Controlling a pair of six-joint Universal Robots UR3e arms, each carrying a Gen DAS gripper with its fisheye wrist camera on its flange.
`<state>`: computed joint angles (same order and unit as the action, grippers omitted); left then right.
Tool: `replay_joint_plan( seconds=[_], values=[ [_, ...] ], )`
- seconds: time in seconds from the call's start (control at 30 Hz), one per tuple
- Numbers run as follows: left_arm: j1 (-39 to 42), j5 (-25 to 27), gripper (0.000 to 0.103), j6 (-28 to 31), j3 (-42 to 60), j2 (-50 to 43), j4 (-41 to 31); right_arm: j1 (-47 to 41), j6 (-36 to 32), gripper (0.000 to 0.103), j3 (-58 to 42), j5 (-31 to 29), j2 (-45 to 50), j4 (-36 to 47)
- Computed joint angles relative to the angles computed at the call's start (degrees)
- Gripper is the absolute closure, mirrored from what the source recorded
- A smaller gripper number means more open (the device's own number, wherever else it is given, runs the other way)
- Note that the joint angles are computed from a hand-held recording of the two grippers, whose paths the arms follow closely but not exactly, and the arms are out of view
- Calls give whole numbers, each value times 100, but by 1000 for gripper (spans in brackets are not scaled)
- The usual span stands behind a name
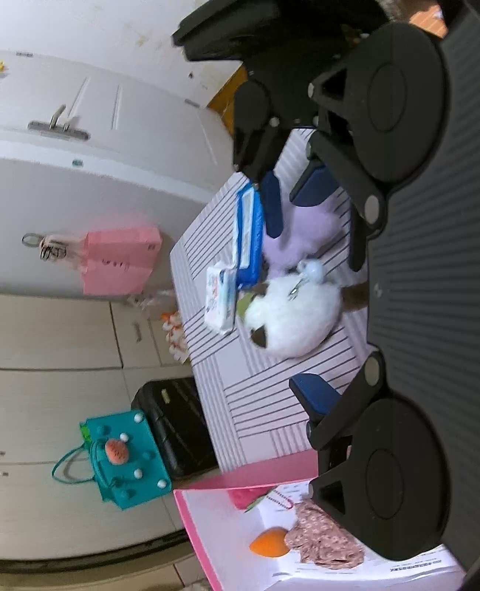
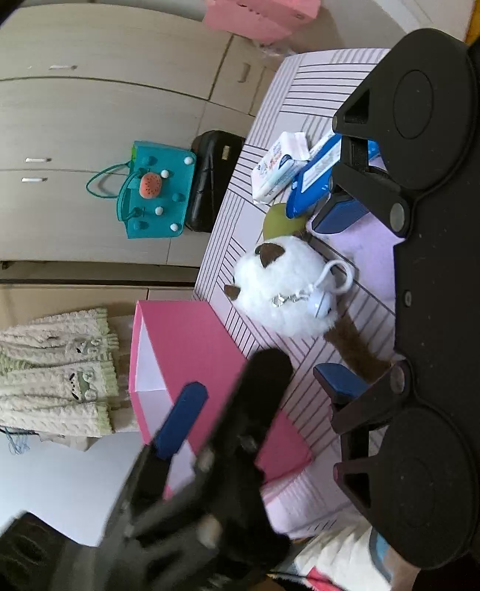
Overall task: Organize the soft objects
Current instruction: 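Grasp the white cat plush with the left tool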
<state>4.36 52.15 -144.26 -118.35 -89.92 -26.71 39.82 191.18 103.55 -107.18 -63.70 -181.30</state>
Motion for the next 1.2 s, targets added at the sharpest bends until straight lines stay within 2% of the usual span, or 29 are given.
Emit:
replay_joint_plan(
  seconds=[0.07, 0.13, 0.17, 0.27, 0.33, 0.53, 0.6, 0.7, 0.9, 1.03, 1.2],
  values=[
    [-203, 237, 12, -194, 144, -303, 285, -88, -376, 22, -24, 221, 106, -131],
    [-500, 726, 15, -529, 330, -653, 708, -118, -409, 22, -210, 194, 212, 19],
    [-561, 792, 15, -597, 401, -811, 868, -137, -378, 22, -298, 176, 246, 131],
    [-598, 704, 18, -752, 711, -1101, 642, -128, -412, 22, -606, 16, 398, 493],
    [-646, 688, 25, -956, 958, -1304, 445, -56, -540, 22, -802, -177, 548, 621],
    [-845, 1009, 40, -1474, 1276, -1886, 704, -44, -790, 22, -952, -175, 685, 615],
    [-853, 1078, 42, -1507, 1305, -2005, 742, -60, -805, 22, -988, -153, 684, 632],
    [-677, 717, 45, -1561, 1399, -2102, 403, -138, -861, 22, -1054, -66, 701, 692],
    [-659, 678, 49, -1655, 1207, -2091, 680, -214, -546, 23, -1181, 59, 881, 692],
    [-674, 682, 49, -1738, 1195, -2118, 767, -190, -357, 30, -1181, 6, 987, 529],
    [-660, 658, 49, -1765, 1184, -2049, 665, -84, -113, 33, -1160, -123, 971, 518]
  ],
)
